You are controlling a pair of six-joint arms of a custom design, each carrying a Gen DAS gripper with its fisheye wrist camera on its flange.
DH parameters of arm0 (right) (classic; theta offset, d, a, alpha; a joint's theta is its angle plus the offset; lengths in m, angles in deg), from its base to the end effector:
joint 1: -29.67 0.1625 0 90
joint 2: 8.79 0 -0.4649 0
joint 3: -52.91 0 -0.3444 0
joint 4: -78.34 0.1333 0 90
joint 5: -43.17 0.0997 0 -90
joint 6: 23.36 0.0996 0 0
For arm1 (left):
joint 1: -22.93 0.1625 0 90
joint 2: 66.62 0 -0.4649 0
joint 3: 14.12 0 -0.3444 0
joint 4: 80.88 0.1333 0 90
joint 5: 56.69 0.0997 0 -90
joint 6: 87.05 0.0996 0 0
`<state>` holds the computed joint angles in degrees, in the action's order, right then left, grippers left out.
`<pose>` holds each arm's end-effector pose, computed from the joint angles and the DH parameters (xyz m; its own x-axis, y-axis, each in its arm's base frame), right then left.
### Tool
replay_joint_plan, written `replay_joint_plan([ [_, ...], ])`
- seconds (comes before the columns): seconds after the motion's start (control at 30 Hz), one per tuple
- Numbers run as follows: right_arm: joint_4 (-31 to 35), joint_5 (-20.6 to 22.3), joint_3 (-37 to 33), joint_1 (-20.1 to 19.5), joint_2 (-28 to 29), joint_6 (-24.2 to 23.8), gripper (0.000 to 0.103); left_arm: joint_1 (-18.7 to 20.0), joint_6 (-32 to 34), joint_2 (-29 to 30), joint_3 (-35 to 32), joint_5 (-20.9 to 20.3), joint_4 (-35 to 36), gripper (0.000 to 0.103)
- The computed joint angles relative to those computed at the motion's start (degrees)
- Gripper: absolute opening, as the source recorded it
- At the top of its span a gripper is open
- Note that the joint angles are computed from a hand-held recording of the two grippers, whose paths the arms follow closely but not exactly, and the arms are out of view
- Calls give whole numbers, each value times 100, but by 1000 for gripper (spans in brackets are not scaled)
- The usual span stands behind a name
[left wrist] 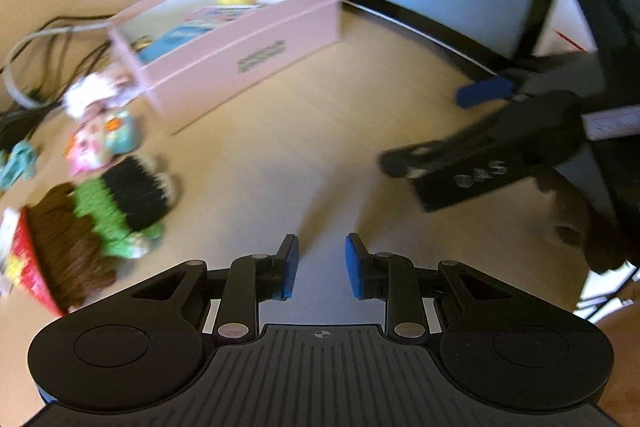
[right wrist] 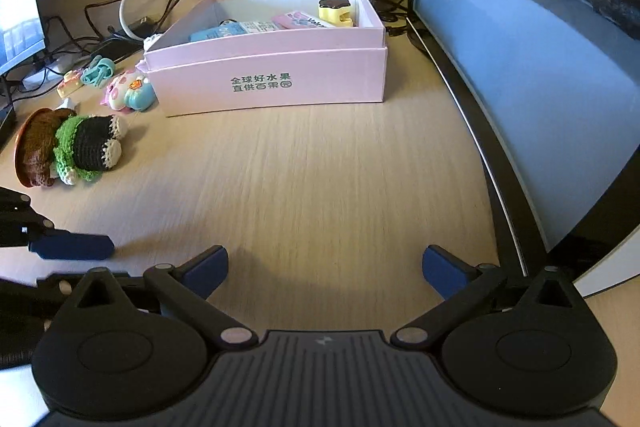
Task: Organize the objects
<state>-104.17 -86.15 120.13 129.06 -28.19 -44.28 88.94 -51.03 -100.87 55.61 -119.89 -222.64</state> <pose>0.1989 -0.7727 0.0770 -0.7394 0.0423 0.6719 -0.4068 0.7671 -0.4961 -0.1565 -0.7900 0.1669 -0.4716 0.7158 -0.5149 0.8254 0.5638 0.0278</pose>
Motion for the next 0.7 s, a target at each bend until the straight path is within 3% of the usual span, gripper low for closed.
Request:
replay_joint_plan([
  [0.23, 524, -106, -187, 34, -9, 275, 103, -84, 221, 105, -307, -175, 834, 29],
  [0.3, 743, 4, -204, 9, -71, 278, 103, -99, 187, 109, -382, -241, 1115, 37],
  [0.33, 862, 34, -236, 1, -88, 252, 103, -106, 179, 93, -370, -303, 1226, 47],
  [0.43, 1104, 489, -244, -42, -198, 344, 103, -96, 82, -52, -84, -276, 968, 50],
  [0.47, 1028, 623, -251, -33, -196, 208, 103, -76, -21, -107, 23, -185, 778, 50],
  [0.6, 543, 857, -592, 141, 96, -1106, 103, 129, -881, -316, 291, 279, -245, 46],
  [0.7, 786, 1066, -1061, 241, 359, -1540, 103, 325, -1592, -381, 104, 313, -703, 46],
])
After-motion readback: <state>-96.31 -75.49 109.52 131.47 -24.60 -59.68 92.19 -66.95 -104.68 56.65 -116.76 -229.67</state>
